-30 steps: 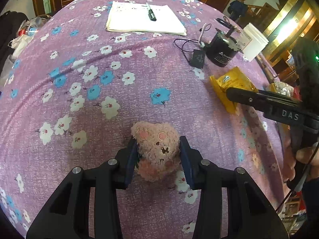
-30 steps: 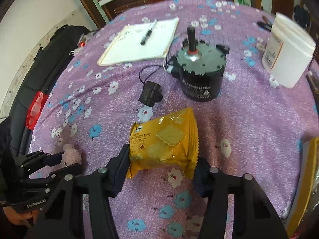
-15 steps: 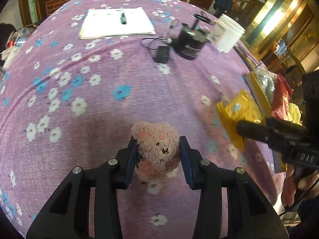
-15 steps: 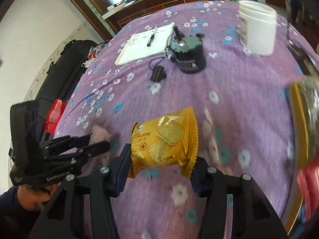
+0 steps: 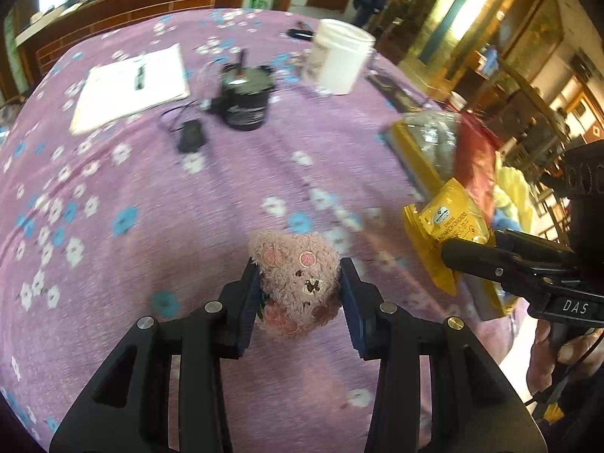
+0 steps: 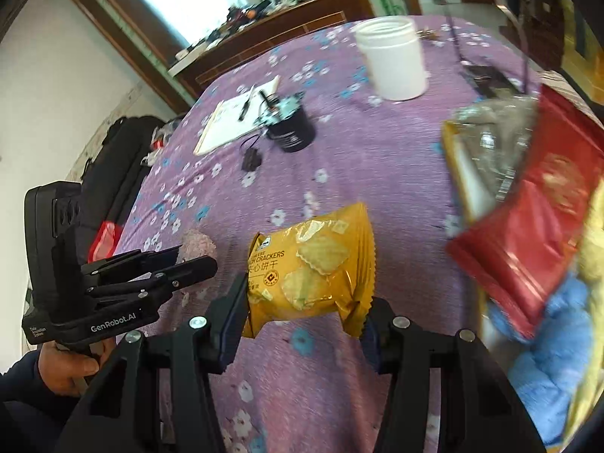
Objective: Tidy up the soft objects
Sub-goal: 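Carry the pink bear and yellow cracker packet to the box and lower them in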
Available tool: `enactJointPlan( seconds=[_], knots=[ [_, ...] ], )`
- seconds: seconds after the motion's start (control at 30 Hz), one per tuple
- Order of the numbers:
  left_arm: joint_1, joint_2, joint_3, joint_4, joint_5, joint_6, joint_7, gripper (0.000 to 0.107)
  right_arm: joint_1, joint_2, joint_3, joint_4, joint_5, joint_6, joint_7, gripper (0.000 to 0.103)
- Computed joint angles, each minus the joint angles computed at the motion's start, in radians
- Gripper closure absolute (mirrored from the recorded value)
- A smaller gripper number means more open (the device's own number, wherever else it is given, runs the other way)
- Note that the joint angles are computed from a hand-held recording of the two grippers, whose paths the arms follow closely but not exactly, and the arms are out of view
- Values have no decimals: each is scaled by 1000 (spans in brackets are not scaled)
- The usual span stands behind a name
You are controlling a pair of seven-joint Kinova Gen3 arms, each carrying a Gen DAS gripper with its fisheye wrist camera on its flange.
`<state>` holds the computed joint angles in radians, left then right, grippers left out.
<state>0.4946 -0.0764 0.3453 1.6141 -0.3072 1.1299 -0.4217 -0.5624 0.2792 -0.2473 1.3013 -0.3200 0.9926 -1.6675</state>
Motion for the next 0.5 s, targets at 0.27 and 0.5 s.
enactJointPlan(
  seconds=[0.27, 0.5],
  knots=[
    [61, 90, -3, -119, -36, 8, -45, 68, 66, -86, 23, 82, -28, -33, 8, 51],
    [142, 182, -36, -247, -57, 19, -111, 68, 121, -160, 49, 148, -41, -55, -2, 51]
  ],
)
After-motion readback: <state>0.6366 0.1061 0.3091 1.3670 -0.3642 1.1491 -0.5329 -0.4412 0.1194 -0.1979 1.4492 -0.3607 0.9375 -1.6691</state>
